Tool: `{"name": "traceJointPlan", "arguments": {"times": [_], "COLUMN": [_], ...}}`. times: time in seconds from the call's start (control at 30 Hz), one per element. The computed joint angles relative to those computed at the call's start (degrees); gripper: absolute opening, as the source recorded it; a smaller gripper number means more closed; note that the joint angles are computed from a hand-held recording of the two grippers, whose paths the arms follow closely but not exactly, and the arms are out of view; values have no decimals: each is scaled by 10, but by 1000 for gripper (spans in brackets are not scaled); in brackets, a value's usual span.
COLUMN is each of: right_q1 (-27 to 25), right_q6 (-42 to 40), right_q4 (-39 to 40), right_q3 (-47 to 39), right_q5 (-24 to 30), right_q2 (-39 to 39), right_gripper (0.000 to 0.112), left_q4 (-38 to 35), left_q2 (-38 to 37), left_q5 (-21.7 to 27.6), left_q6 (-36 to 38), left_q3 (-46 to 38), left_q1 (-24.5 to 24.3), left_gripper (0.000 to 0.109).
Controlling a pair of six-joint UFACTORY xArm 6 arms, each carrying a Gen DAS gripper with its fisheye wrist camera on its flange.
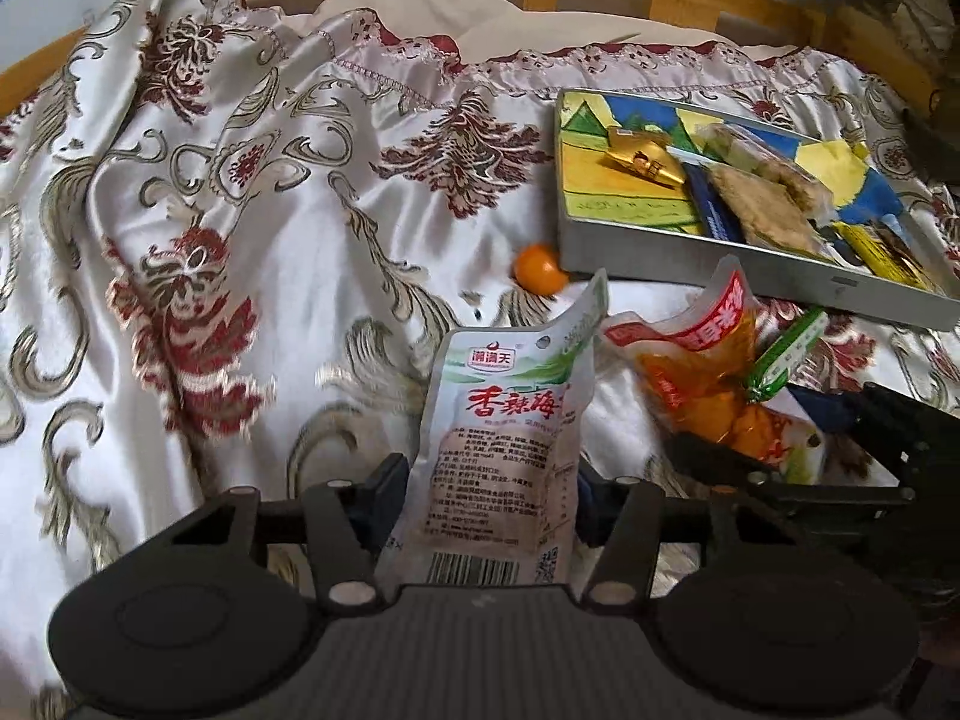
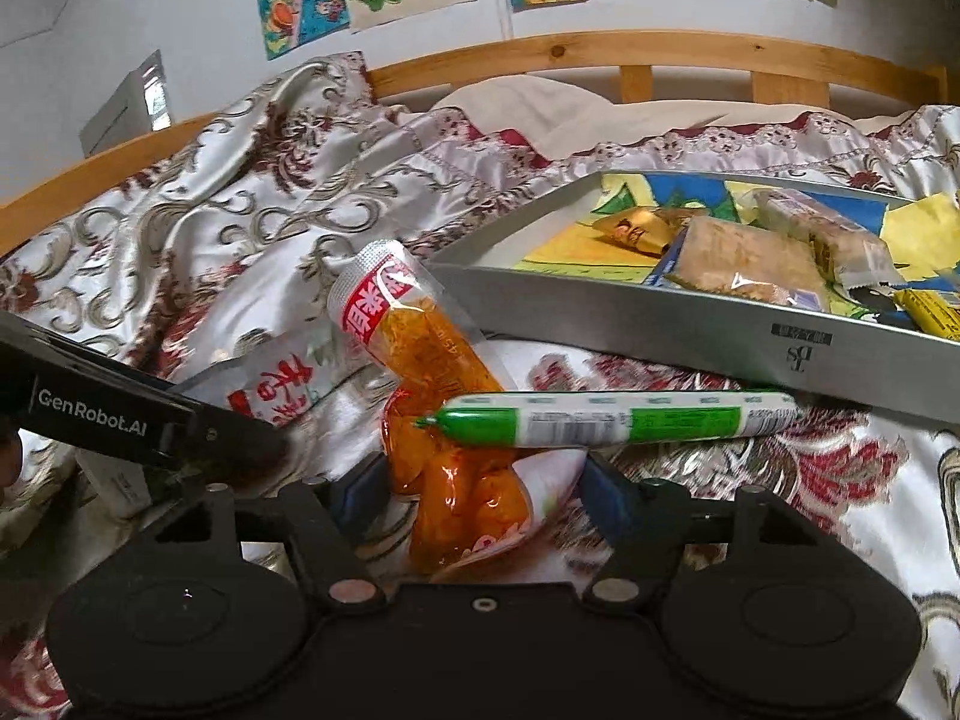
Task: Organize snacks
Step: 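Grasp the white printed pouch with the left tool while the right tool grasps the orange candy bag, then carry both bags over the grey box and open both tools to drop them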
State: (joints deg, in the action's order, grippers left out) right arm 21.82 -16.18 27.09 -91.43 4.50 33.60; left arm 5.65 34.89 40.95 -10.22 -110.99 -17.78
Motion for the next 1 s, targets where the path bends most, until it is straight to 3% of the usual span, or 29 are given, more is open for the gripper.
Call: {"name": "traceJointPlan", "arguments": {"times": [0.17,0.43,0.67,0.83,1.0], "right_q1": [5,1,11,21,15], "right_q6": [-28,23,19,12,52], "right_q4": [30,-5,-12,-11,-35], "right_q3": [52,141,219,265,302], "right_q5": [22,46,38,20,12], "right_q2": [-50,-138,-221,-274,-319], "right_gripper": [71,71,71,71,71], "left_q4": [15,49,100,147,143], "left_q2": [-53,-131,-212,-245,-254], "left_q5": [-5,-31,-102,-129,-133], "left_q6": [-33,-85,-153,-213,-184], "left_q3": [71,181,315,365,381], "left_q1": [-11,-33,-50,-60,-69], "left_gripper": [58,58,58,58,67]}}
